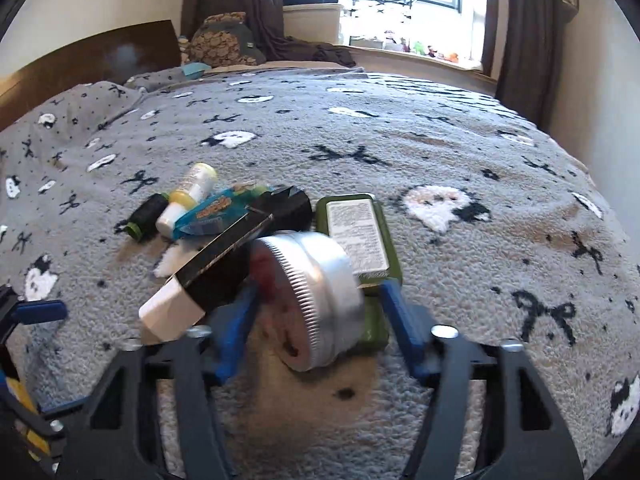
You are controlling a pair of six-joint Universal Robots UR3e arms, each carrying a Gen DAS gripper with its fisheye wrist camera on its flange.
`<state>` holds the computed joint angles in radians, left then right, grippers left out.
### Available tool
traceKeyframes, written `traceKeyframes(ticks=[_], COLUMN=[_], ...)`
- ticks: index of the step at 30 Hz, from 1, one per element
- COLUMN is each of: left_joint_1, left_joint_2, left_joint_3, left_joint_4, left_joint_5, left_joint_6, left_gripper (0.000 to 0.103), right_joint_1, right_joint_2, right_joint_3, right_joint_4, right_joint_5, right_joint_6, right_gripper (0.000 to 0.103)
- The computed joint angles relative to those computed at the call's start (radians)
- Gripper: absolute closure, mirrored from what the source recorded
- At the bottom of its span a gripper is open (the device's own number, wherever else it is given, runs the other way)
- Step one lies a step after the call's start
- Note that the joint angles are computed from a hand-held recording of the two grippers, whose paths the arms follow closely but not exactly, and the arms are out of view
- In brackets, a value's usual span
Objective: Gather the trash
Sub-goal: 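Grasp the silver tin with the right tool while left tool grasps black-white tube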
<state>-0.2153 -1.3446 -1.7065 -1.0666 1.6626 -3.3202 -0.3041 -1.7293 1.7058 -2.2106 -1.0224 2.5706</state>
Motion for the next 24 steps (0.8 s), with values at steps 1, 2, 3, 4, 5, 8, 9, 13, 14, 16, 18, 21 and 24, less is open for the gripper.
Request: traceKeyframes(ticks=[1, 2, 3, 4, 5, 8, 9, 13, 14, 16, 18, 21, 24], left_joint_1=[-0.001, -0.002, -0.004, -0.007, -0.009, -0.017, -0.02, -0.027, -0.03, -0.04, -0.051, -0.062, -0.071], left_joint_2=[-0.009, -0.014, -0.021, -0.028, -0.034, -0.05, -0.056, -0.071, -0.077, -0.093, -0.109, -0.148, -0.215], left_joint_3=[0.007, 0.012, 0.018, 0.025, 0.03, 0.049, 0.056, 0.078, 0.087, 0.109, 0.128, 0.167, 0.233], left_joint_4=[0.002, 0.003, 0.004, 0.005, 0.004, 0.003, 0.002, -0.004, -0.006, -0.009, -0.006, 0.005, 0.036], left_joint_5=[0.001, 0.002, 0.004, 0.007, 0.009, 0.016, 0.018, 0.02, 0.021, 0.024, 0.034, 0.049, 0.063], left_joint_6=[-0.001, -0.001, -0.002, -0.002, -0.002, -0.005, -0.007, -0.013, -0.014, -0.009, -0.005, -0.001, 0.001], left_gripper=[0.008, 0.008, 0.008, 0.008, 0.008, 0.008, 0.008, 0.008, 0.008, 0.008, 0.008, 0.008, 0.009], right_joint_1=[0.001, 0.004, 0.005, 0.006, 0.002, -0.019, -0.012, 0.043, 0.052, 0.066, 0.041, -0.031, -0.14], right_joint_2=[0.005, 0.005, 0.005, 0.005, 0.002, -0.001, -0.005, 0.006, 0.02, 0.055, 0.053, -0.001, -0.07], right_joint_3=[-0.007, -0.011, -0.015, -0.021, -0.026, -0.073, -0.072, -0.05, -0.057, -0.071, -0.072, -0.057, -0.078], right_joint_4=[0.005, 0.008, 0.018, 0.029, 0.047, 0.192, 0.196, 0.099, 0.094, 0.087, 0.112, 0.134, 0.226], right_joint_5=[0.006, 0.005, 0.01, 0.017, 0.028, 0.101, 0.099, 0.026, 0.012, -0.012, 0.015, 0.07, 0.121], right_joint_6=[-0.004, -0.007, -0.015, -0.019, -0.024, -0.076, -0.081, -0.048, -0.038, -0.017, -0.015, -0.04, -0.083], right_gripper=[0.058, 0.061, 0.062, 0.065, 0.068, 0.071, 0.071, 0.071, 0.071, 0.075, 0.075, 0.075, 0.075])
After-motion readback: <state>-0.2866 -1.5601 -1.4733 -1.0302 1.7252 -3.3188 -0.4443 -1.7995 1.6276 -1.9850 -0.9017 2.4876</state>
